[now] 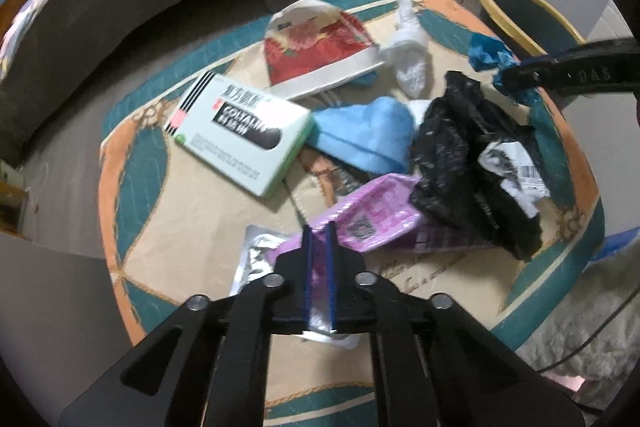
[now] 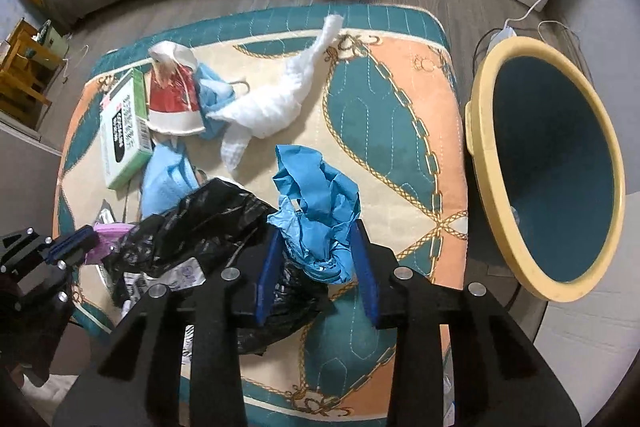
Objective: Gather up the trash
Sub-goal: 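Grasp the pink wrapper with the left tool while the right tool grasps the blue glove, then carry the wrapper and glove over the bin and open both tools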
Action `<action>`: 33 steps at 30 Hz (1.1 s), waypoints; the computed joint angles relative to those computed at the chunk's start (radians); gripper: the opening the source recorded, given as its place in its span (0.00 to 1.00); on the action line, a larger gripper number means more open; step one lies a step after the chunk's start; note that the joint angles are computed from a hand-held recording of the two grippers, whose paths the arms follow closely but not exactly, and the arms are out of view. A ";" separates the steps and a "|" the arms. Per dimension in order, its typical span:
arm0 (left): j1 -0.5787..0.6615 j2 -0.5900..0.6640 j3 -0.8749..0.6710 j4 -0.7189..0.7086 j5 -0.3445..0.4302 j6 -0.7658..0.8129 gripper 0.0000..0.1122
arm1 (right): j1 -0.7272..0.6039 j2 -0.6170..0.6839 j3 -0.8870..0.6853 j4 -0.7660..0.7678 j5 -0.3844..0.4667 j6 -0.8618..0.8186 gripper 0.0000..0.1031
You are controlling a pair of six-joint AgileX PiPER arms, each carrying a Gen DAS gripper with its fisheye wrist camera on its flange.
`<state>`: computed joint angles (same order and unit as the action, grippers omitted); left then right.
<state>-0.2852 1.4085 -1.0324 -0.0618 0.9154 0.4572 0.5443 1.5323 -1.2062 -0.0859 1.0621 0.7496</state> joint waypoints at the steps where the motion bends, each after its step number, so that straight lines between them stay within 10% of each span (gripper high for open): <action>1: -0.021 -0.004 0.009 0.016 -0.010 -0.009 0.20 | 0.003 -0.004 -0.003 -0.006 0.002 0.005 0.33; 3: -0.050 -0.001 0.019 0.034 -0.027 -0.005 0.36 | 0.004 0.000 -0.008 -0.009 0.003 0.008 0.33; 11: -0.060 0.055 0.010 0.030 -0.077 -0.017 0.42 | -0.006 0.007 0.000 0.011 -0.001 -0.009 0.33; 18: -0.017 0.094 -0.025 -0.025 -0.041 0.031 0.11 | -0.011 0.015 -0.007 0.018 -0.004 -0.025 0.33; 33: 0.054 -0.063 -0.112 -0.161 0.033 0.069 0.05 | 0.012 -0.111 -0.033 -0.058 0.027 0.040 0.33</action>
